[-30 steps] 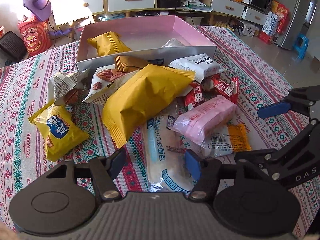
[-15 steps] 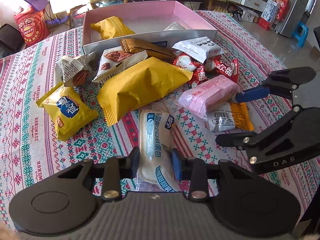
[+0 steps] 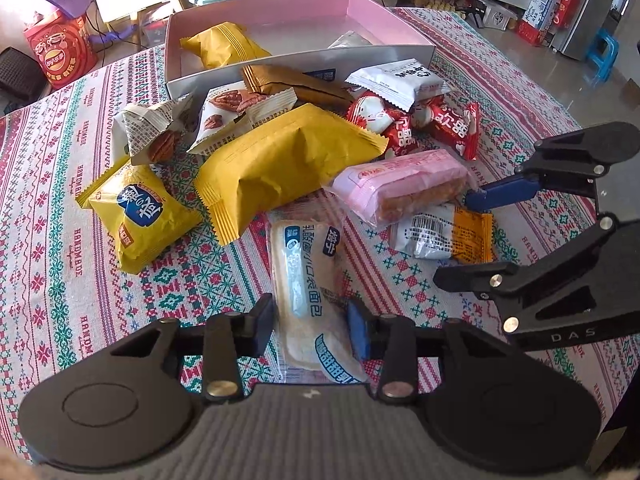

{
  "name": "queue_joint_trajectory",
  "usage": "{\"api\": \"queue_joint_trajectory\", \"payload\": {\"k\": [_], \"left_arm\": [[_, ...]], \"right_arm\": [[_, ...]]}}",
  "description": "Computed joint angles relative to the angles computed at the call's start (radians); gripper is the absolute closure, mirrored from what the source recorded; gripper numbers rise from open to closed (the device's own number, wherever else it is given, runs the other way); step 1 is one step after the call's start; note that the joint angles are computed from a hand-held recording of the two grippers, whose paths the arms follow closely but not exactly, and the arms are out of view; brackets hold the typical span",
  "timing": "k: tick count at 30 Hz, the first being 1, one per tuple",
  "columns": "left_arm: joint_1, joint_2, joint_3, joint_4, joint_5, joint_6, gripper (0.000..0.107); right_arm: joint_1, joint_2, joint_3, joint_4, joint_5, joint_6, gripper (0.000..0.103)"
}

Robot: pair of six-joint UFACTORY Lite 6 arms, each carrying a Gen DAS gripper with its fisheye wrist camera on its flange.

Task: Organize snacks
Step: 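Grasp the clear bread-stick packet with the left gripper while the right grasps the orange-white packet, then lift both held packets and carry them over the pink box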

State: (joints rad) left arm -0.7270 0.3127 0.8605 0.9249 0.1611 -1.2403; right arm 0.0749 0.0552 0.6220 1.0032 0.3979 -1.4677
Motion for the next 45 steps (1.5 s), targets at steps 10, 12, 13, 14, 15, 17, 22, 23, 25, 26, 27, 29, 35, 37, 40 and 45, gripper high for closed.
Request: {"api": "queue_joint_trajectory", "payload": {"k": [10,12,13,14,15,17,22,23,25,26,27,29,35,37,40,45], "left_arm": [[-0.005,0.016,0.005,0.101,-0.004,-0.108,0.059],[-0.001,0.006,0.001,0.045,0.003,-0.061,0.063],[0.002,0.003,0.001,0.005,0.003,-0.021,0.065],[0.006,-0.002,0.001,-0.051,0.004,0.033,0.067],[0.011,-0.009,-0.003,-0.092,0.0,0.074,0.071],[0.019,-0.017,-0.003,-0.189,-0.007,0.173,0.075],[0.006,-0.031,-0.003,-0.227,0.01,0.217,0.08],[-0.001,-0.035,-0.003,-0.207,0.018,0.194,0.08],[-0.006,-0.043,-0.007,-0.2,0.02,0.186,0.082],[-0.007,-0.045,-0.004,-0.216,0.025,0.201,0.082],[-0.01,-0.047,-0.003,-0.219,0.029,0.203,0.082],[-0.014,-0.053,-0.001,-0.222,0.037,0.204,0.083],[-0.017,-0.091,-0.01,-0.262,0.048,0.247,0.083],[-0.022,-0.105,-0.012,-0.267,0.056,0.248,0.084],[-0.027,-0.128,-0.02,-0.269,0.06,0.245,0.084],[-0.025,-0.178,-0.029,-0.293,0.067,0.271,0.085]], "right_arm": [[0.063,-0.016,-0.017,0.078,-0.038,-0.025,0.065],[0.074,-0.03,-0.023,0.035,-0.046,0.011,0.067],[0.075,-0.034,-0.022,0.008,-0.043,0.038,0.067],[0.074,-0.039,-0.02,-0.02,-0.036,0.065,0.067],[0.07,-0.043,-0.018,-0.043,-0.025,0.088,0.067],[0.065,-0.051,-0.016,-0.074,-0.01,0.118,0.067],[0.055,-0.075,-0.018,-0.132,0.021,0.187,0.067],[0.054,-0.079,-0.017,-0.141,0.026,0.197,0.067],[0.055,-0.089,-0.019,-0.152,0.03,0.211,0.067],[0.055,-0.092,-0.018,-0.156,0.034,0.217,0.067],[0.053,-0.097,-0.017,-0.157,0.039,0.221,0.067],[0.05,-0.107,-0.017,-0.155,0.046,0.224,0.067],[0.035,-0.147,-0.012,-0.163,0.073,0.237,0.067],[0.029,-0.155,-0.008,-0.164,0.082,0.244,0.067],[0.019,-0.168,-0.001,-0.167,0.094,0.253,0.067],[-0.001,-0.177,0.018,-0.16,0.107,0.253,0.067]]}}
